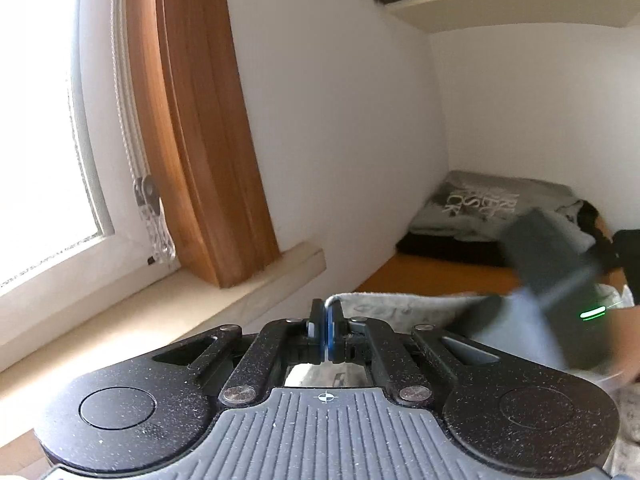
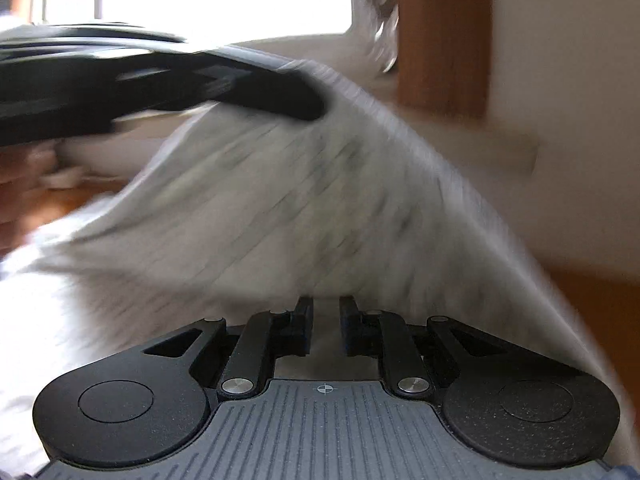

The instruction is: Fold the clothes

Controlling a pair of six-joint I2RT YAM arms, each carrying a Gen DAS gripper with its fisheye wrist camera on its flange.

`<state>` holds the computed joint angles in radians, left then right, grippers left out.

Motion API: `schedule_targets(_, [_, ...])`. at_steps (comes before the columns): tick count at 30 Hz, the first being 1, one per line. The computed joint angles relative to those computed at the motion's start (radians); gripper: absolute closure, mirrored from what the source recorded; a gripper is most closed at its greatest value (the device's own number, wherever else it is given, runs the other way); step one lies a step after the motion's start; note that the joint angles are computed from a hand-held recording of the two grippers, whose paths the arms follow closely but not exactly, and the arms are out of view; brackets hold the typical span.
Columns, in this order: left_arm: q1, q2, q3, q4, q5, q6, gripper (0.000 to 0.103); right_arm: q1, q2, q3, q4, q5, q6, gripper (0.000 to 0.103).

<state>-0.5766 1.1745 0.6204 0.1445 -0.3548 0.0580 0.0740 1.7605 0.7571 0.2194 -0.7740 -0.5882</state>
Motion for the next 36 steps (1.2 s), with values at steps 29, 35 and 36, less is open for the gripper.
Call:
schedule_targets(29, [-0.105,-0.059,-0.172,0.078,-0.024,-0.119,0.102,-0.221,-0.093,0.0,-0.146,0.12,-0.228,0.068])
schedule_targets(35, [-0.15,-0.063,-0.206,0.085,-0.057,-0.143,0.102,-0.35,-0.073,0.021,-0.146,0.191,-0.331,0.068])
schedule_targets(36, [-0.151,-0.057,-0.208,0.082,-0.056,-0.147,0.102,-0.366,-0.065,0.03,-0.155,0.209,-0.341,0.069])
